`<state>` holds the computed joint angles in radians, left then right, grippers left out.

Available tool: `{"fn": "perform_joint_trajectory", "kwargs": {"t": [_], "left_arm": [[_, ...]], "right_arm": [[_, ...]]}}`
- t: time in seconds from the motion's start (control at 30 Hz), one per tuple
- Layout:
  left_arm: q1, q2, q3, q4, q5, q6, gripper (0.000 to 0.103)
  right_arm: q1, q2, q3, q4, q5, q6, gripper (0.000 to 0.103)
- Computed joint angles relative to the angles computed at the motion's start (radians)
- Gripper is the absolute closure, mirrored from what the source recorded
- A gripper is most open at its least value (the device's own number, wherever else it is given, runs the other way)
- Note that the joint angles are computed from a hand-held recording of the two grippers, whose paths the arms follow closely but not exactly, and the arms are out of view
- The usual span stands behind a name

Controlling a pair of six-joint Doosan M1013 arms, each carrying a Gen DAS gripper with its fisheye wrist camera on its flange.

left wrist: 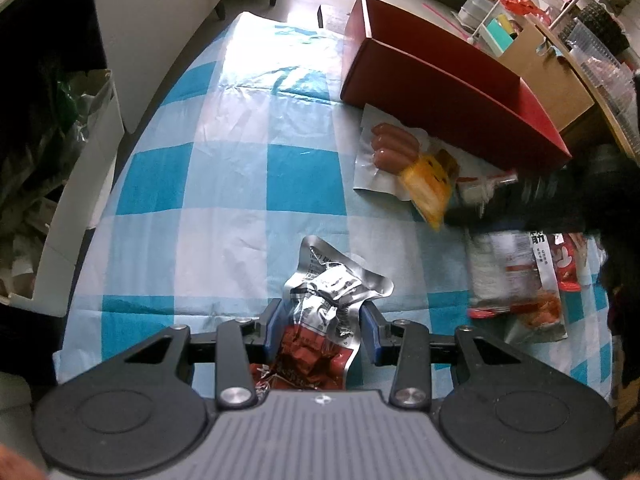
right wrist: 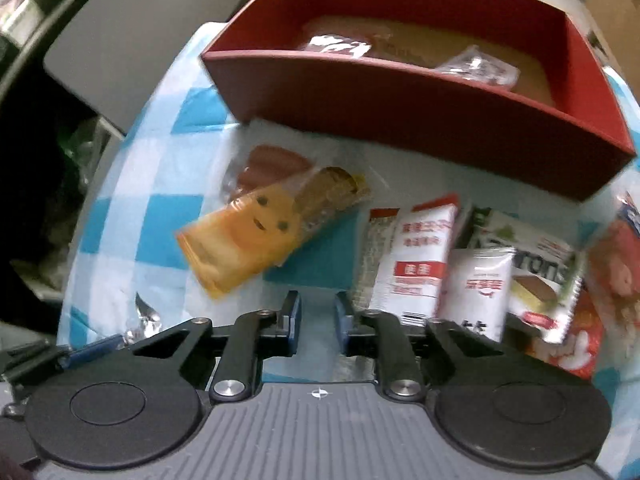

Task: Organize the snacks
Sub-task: 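Grasp the yellow cartoon-face snack bar with the right tool while the left holds the foil packet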

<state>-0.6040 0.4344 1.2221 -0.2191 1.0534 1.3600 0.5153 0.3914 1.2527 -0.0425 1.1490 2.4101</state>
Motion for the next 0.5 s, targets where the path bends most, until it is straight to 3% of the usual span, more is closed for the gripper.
{"fn": "perform_joint_trajectory", "kwargs": {"t": [0.03,0.1,0.17,0.27,0.33,0.43,0.5], "left_arm": [[0.000,0.000,-0.001,-0.001,0.000,-0.002,0.069],[0.000,0.001,-0.001,-0.003,0.001,-0.003,0.069],[0.001,0.001,-0.002,-0.003,0.000,-0.001,0.069],[0.000,0.000,-0.001,-0.003,-0.001,0.000,0.069],[0.000,0.000,-0.001,-0.007,-0.003,0.005,0.069],[0.003,-0.001,0.001,-0.015,-0.005,0.012,0.068],[0.002,0.000,0.000,-0.011,-0.003,0.017,0.068]], "right_arm": [[-0.006,-0.011,0.016,0.005,-0.041,0.051,0.067],[-0.018,-0.024,0.036,0.027,-0.105,0.141,0.040],[-0.020,-0.016,0.035,0.022,-0.135,0.196,0.030],[-0.021,0.007,0.016,0.017,-0.145,0.256,0.031],[-0.014,0.022,0.003,-0.022,-0.124,0.281,0.038],[-0.001,0.030,-0.014,-0.042,-0.078,0.172,0.045],[0.006,0.025,-0.012,-0.034,-0.038,0.091,0.068]]}}
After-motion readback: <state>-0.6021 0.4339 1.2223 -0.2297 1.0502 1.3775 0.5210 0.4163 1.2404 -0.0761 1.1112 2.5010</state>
